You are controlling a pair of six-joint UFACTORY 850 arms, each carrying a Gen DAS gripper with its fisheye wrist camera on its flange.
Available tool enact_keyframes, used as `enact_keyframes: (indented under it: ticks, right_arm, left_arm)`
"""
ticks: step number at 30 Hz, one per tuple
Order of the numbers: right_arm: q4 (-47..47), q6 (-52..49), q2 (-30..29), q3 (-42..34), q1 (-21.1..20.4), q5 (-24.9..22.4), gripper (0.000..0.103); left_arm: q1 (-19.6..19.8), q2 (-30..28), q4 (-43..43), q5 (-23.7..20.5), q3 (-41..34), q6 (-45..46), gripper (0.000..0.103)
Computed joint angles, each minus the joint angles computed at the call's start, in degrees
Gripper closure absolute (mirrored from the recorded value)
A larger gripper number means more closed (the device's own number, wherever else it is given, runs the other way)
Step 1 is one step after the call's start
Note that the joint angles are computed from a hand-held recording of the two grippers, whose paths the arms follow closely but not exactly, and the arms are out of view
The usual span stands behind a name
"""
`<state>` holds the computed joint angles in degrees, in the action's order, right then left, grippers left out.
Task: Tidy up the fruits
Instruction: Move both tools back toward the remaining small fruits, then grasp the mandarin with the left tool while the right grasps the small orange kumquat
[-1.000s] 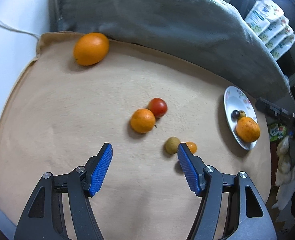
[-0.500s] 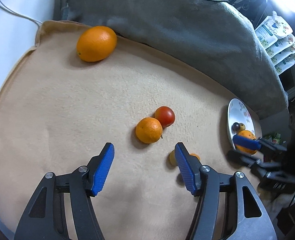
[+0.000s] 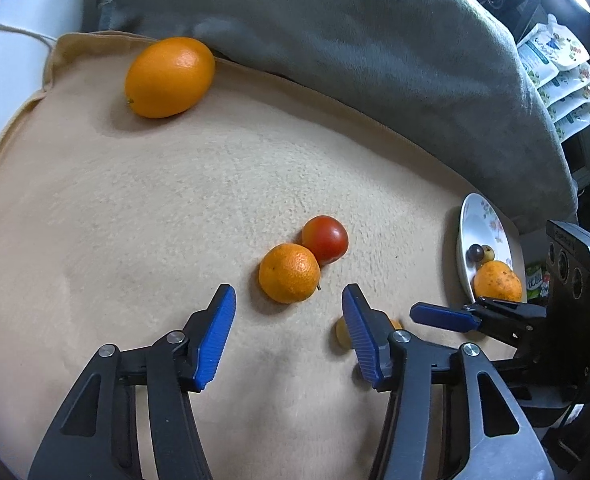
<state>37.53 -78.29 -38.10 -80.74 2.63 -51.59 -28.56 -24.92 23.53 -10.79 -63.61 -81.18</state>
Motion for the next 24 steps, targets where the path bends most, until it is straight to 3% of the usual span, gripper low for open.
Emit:
enact_keyframes:
  ticks: [18, 20, 24]
  right_arm:
    - [-2.6, 2.5, -1.7, -1.5, 0.8, -1.0, 0.066]
    - [-3.0, 2.6, -1.6, -1.3, 1.2, -0.6, 0.067]
    - [-3.8, 2.5, -1.2, -0.6, 2.1, 0.5, 0.071]
  left_arm:
    - [0.8, -3.8, -14.5, -0.1, -3.5, 16.1, 0.054]
    - [0.9, -4.0, -16.3, -0.1, -3.6, 17.8, 0.061]
    - [1.0, -4.5, -18.3, -0.1, -3.9, 19.7, 0.063]
